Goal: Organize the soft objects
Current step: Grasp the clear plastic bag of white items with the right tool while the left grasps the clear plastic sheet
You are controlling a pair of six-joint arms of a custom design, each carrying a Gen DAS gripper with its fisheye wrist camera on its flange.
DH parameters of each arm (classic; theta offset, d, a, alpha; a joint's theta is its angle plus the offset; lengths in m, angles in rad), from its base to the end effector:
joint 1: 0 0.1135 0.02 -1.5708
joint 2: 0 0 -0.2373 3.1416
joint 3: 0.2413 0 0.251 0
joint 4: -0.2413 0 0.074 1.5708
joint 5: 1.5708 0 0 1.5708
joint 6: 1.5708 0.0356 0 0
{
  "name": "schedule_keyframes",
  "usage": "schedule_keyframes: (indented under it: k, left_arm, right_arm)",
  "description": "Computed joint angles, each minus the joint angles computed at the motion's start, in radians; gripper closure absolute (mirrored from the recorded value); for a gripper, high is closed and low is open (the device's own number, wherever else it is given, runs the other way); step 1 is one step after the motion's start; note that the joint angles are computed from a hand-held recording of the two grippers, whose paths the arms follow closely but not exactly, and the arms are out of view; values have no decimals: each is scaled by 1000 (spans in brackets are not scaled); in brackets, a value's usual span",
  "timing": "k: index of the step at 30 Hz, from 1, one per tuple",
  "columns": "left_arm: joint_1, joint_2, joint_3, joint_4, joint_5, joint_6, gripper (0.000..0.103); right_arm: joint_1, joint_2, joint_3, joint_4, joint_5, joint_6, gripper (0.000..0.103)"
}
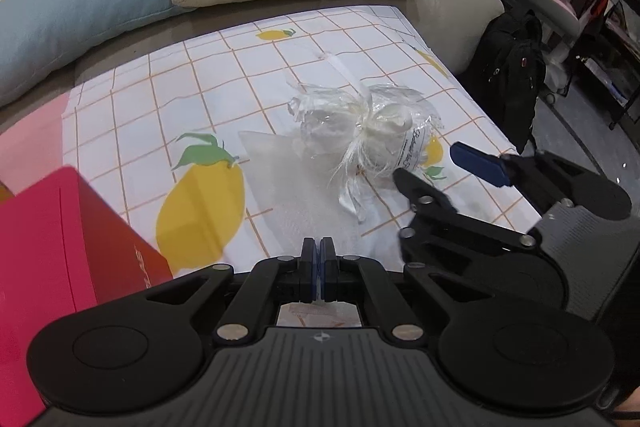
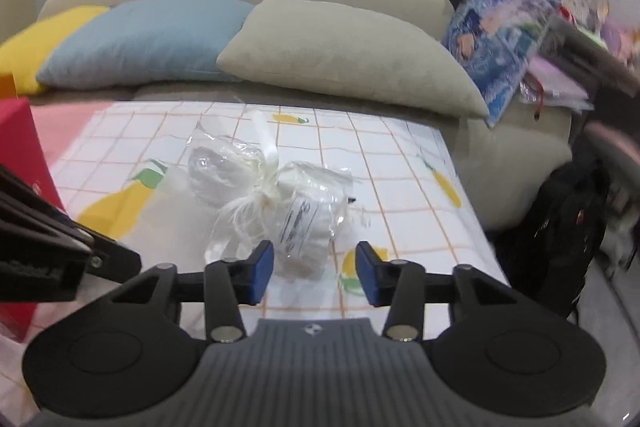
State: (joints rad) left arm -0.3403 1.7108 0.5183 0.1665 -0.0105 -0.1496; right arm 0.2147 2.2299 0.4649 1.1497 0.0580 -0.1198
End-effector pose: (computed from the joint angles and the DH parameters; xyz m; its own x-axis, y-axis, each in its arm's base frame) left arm 0.2411 -0.0850 0.0504 -0.8462 0.1415 -0.5138 0.2048 0.9764 -0.0684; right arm 0.2609 0.0548 -0.0129 -0.5400 -0.2399 -0.8068 -0.2326 0.9637 -0.1308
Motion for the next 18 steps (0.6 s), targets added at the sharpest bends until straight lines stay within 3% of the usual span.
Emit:
schedule_keyframes:
  k: [2, 4, 7, 8, 10, 14, 16, 17, 18]
  left_arm:
    - [-5, 19, 15, 2, -10, 7, 102]
    - [-13, 38, 26, 4, -16, 7, 102]
    - [-17, 42, 28, 10, -16, 9, 102]
    - [-18, 40, 26, 11, -13, 8, 102]
    - [-19, 43, 29, 8, -3, 10, 102]
    - [-26, 46, 30, 14, -7, 7, 102]
    - [-21, 42, 26, 16, 1, 5, 102]
    - [-23, 36, 23, 16, -5, 3, 102]
    - [-23, 27, 17, 16, -8, 3, 102]
  right_arm:
    - [-21, 11, 8, 14, -66, 6, 53]
    - [-22, 44, 30, 32, -58, -20, 50]
    - [-50, 68, 98, -57, -83, 0, 52]
    - [-67, 72, 111, -78, -113, 16, 59]
    - [-77, 80, 130, -98, -136, 38, 63]
    - [-48, 89, 120, -69, -111, 26, 75]
    - [-48, 84, 115, -66, -115, 25, 87]
    - [-45, 78, 109, -71, -114, 25, 102]
    - [-44, 71, 101, -71, -118, 25, 103]
